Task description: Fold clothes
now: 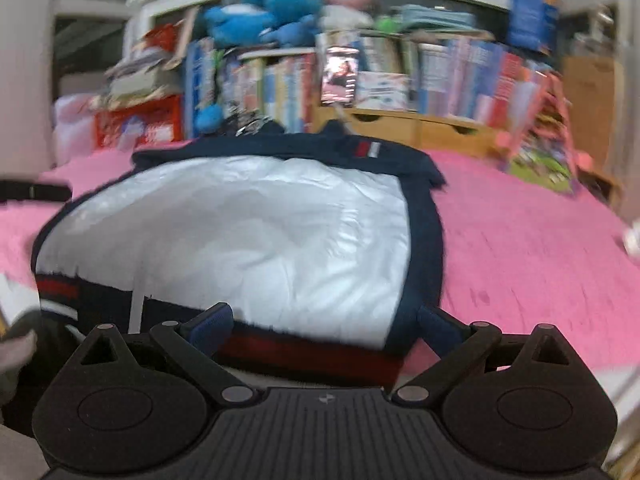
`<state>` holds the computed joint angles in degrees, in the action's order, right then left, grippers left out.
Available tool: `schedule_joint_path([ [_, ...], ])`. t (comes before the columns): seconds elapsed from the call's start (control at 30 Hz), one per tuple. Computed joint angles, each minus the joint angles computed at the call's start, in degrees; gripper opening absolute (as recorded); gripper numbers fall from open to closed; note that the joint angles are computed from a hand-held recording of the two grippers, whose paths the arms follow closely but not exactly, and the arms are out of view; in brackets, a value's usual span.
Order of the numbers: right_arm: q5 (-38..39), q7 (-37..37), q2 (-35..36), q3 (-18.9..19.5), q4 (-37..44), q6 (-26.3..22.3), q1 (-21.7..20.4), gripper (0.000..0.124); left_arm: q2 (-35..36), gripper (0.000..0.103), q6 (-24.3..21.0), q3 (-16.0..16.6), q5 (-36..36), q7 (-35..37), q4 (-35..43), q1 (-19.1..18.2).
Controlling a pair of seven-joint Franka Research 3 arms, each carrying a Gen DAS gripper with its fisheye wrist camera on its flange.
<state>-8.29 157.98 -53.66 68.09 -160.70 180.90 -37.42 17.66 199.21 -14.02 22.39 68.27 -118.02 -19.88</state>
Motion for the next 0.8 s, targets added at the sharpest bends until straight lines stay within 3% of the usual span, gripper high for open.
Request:
schedule_joint_path([
  [0.1,0.4,0.5,-0.5,-0.5,-1.0,1.4,1.4,0.1,-0.8,0.078,-0.2,-1.5,0.5,-5.2,-2.0,1.9],
  [0.2,-0.1,-0.5,-0.7,-0.1,-0.2,0.1,1.2,0.1,-2.4,0.078,-1.2,5.4,-7.4,0.0,-3.4,-5.6],
  [0.27,-0.2,-0.6,0.2,0.4,0.1,1.2,0.8,0.1,-2.7,0.078,-1.5,6.4,-9.8,1.5,-3.8,-6.8],
  [0.53,-1.6,-4.7,3.2,-0.3,-1.4,-0.7,2.1,0.1,-2.7,0.078,-3.4,5.1,-10.5,2.2,-4.0,-5.5],
  [0.7,-0.2,0.1,2.5,0.9,-3.7,-0.3,1.0,0.1,-2.5,0.078,-4.3,4.5,-9.7,1.9,-3.6,-5.1],
  [0.8,0.1,0.7,4.8,1.4,-4.9,6.5,-1.3,0.1,-2.6,0.078,-5.0,5.5,-9.6,2.4,-3.3,-6.2],
])
